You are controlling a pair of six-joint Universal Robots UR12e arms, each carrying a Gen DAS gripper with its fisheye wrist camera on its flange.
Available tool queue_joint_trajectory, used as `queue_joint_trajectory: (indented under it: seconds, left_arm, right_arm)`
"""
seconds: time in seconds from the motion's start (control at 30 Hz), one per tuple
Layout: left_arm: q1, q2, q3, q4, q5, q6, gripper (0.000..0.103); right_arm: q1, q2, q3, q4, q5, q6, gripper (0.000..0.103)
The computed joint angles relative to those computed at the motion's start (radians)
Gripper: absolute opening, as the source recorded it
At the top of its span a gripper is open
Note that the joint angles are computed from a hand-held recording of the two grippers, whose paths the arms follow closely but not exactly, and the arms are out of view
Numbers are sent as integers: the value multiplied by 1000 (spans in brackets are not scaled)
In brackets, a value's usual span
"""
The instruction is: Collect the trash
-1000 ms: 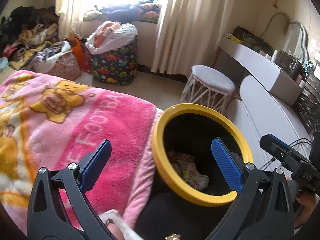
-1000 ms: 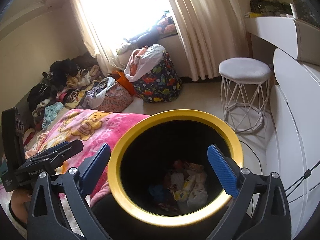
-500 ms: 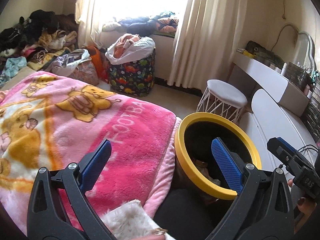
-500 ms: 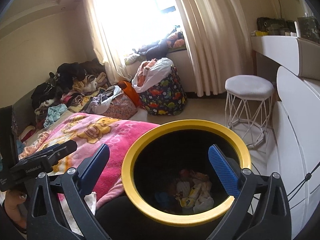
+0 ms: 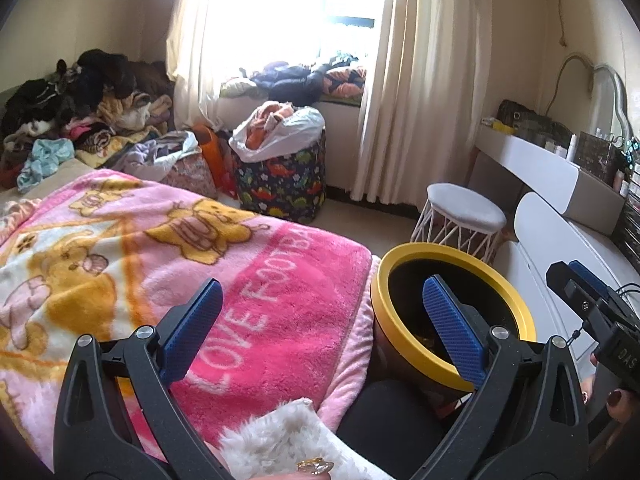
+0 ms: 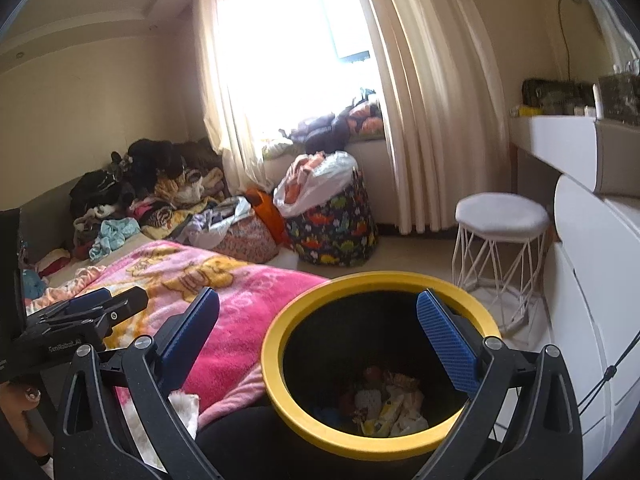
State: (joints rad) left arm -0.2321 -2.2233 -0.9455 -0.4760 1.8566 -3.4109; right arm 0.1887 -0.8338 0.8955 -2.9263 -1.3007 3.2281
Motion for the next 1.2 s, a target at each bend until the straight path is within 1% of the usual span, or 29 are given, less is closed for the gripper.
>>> queue_joint_trajectory:
  seconds: [0.2, 0.3, 0.43, 0.67, 1.2]
  left_arm:
    - [-5, 8, -26, 70, 16, 17, 92]
    - [-7, 8, -34, 93, 24, 27, 92]
    - [-8, 10, -41, 108, 30, 34, 92]
    - [-8, 12, -46, 112, 28, 35, 92]
    - [-8, 13, -47, 112, 29, 34, 92]
  right_arm:
    - [12, -9, 50, -158, -61, -15, 96]
    - [16, -6, 60, -211, -75, -29, 96]
    - [20, -4, 63, -224, -89, -45, 97]
    - [21, -2, 61, -206, -110, -40, 97]
    - [20, -1, 63, -205, -116, -40, 97]
